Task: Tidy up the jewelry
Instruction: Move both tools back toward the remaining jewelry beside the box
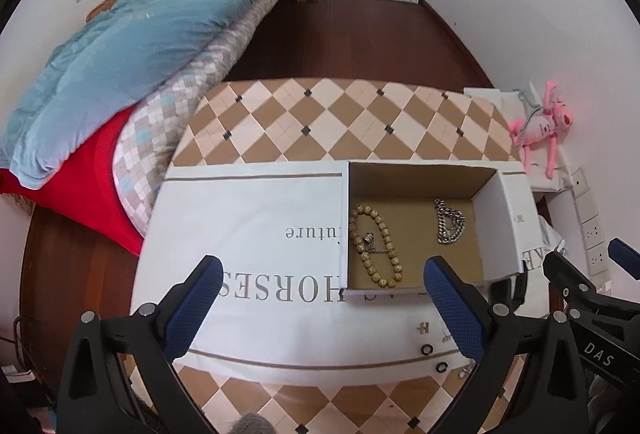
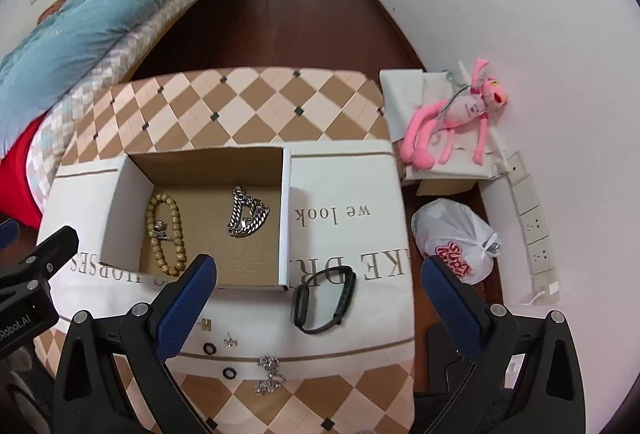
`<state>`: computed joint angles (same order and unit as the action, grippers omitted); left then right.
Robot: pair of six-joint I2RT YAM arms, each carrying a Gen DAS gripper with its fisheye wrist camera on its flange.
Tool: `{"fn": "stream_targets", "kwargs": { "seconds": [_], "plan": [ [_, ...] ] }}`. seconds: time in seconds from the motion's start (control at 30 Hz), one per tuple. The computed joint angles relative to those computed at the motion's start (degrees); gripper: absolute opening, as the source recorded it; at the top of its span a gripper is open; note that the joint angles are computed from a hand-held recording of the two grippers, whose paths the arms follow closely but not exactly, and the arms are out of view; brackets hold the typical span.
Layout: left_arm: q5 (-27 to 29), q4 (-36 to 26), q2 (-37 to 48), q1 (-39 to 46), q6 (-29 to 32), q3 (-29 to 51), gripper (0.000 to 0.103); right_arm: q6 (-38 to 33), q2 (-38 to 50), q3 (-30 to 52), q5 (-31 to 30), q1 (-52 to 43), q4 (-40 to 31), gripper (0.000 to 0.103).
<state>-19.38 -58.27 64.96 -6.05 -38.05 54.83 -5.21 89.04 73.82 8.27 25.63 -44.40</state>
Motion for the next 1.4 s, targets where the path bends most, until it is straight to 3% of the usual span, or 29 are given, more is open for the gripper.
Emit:
{"fn": "stream_targets", "kwargs": {
  "seconds": [0.4,0.7,0.83,1.03,1.1,1.4],
  "plan": [
    [-8.18,-13.98,-7.11,-13.12,-10.88,8.12,0.103,0.38,-15.03,-1.31,-1.63,0.55,-5.63,0.103],
    [-12.2,-21.23,-5.81,-20.4,-20.63,10.63,0.103,1.02,-20.02,0.73,-8.48,-3.66,-12.02,0.103],
    [-10.71,-18.05,-4.77,-20.48,-22.92,4.37,0.103,-0.39,-18.43,-2.68,-10.67,-8.89,-11.1,0.103],
    [-2.44,-6.26,0.11,-16.49,-22.23,-7.45,0.103,-2.74,-8.69,-9.72,-13.46,-15.33,-3.59,0.103],
    [-0.16,-2.06,2.6,-15.32,-21.43,-10.56,0.103,-2.75,-5.09,-11.51,-13.17,-15.62,0.06,0.103],
    [4.11,6.58,7.83,-10.96,-17.83,-16.31,0.103,0.96,10.44,-10.7,-9.76,-11.23,10.29,0.103]
  ]
}}
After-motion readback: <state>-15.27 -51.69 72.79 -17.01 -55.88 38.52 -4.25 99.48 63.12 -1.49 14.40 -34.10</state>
